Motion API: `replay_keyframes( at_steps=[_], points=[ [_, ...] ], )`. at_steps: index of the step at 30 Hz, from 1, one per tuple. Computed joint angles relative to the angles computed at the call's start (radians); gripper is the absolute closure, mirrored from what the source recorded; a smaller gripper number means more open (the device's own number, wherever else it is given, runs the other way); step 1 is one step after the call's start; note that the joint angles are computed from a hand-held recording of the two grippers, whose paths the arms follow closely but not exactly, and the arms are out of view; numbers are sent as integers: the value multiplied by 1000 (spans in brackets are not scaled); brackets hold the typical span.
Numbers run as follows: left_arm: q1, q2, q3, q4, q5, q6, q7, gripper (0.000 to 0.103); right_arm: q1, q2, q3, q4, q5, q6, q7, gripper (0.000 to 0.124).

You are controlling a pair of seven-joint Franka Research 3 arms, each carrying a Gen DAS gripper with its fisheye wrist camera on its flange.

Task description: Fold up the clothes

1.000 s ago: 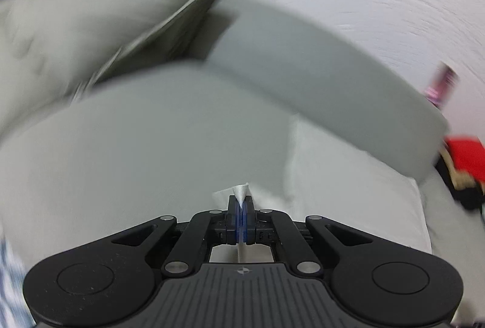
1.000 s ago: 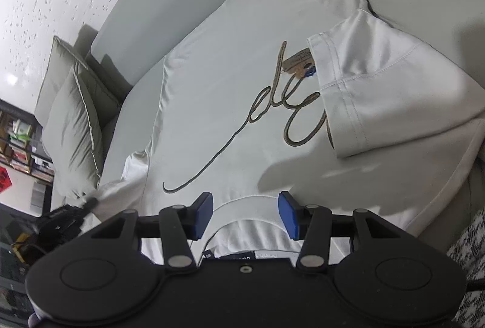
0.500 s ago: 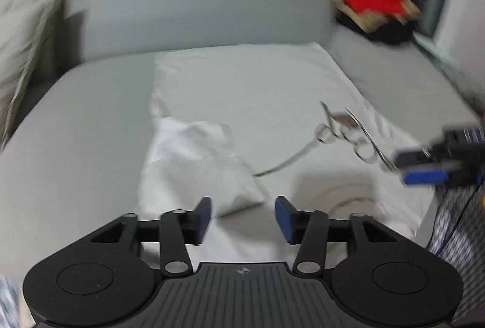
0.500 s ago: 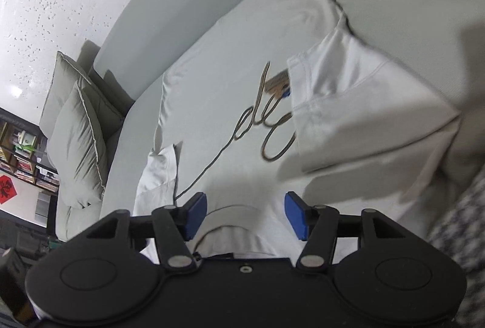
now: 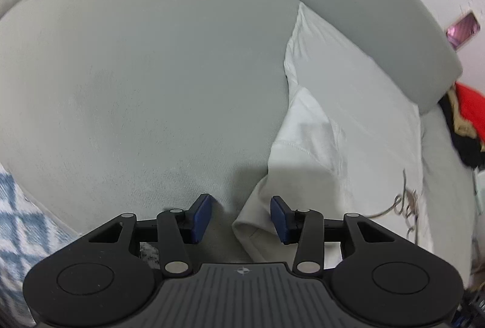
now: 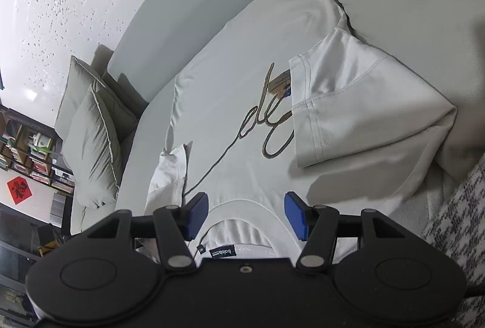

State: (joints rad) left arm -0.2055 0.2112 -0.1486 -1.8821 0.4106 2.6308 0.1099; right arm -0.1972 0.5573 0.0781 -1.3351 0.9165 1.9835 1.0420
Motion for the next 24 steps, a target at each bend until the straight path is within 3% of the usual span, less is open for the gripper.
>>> replay_keyframes(
  at_steps=[1, 2, 4, 5, 8, 12, 15, 16, 18, 19, 21, 23, 24],
  points=[
    [-2, 0, 2, -11, 14, 39, -8, 75, 0, 0, -1, -1, 1, 3, 3, 69],
    [-5, -1, 6, -22, 30, 78, -20, 103, 0, 1, -1, 0, 0, 3, 9, 68],
    [-14, -17, 14, -51, 101, 122, -98, 103, 2, 1, -3, -3, -1, 9, 19, 69],
    [-49, -22, 41, -43, 156, 76, -160, 103, 3, -1, -3, -7, -2, 15, 19, 69],
    [-89, -22, 38, 3, 274, -107, -289, 102, 6, -7, -5, -17, -6, 32, 19, 69],
    [-111, 51, -5, 158, 261, -338, -177, 97, 12, -9, -11, -18, -24, 52, 23, 68],
    [-164, 59, 3, 214, 368, -490, -220, 96, 4, -19, -7, -25, -12, 69, 10, 68],
    [-175, 52, 5, 211, 420, -501, -235, 96, 0, -23, -5, -28, -1, 80, -4, 68],
    [-163, 40, 5, 194, 487, -437, -211, 96, 6, -30, -8, -37, 11, 140, -25, 70],
    [-149, 55, 6, 204, 493, -402, -182, 96, 16, -28, -13, -36, 4, 184, -26, 79],
    [-126, 106, 11, 238, 487, -318, -139, 95, 52, 1, -33, -4, -54, 275, 12, 100],
    [-111, 170, 18, 290, 455, -266, -74, 95, 85, 68, -51, 75, -147, 321, 72, 103],
    [-109, 214, 16, 339, 414, -290, -12, 95, 103, 101, -63, 111, -204, 347, 95, 103]
  ],
)
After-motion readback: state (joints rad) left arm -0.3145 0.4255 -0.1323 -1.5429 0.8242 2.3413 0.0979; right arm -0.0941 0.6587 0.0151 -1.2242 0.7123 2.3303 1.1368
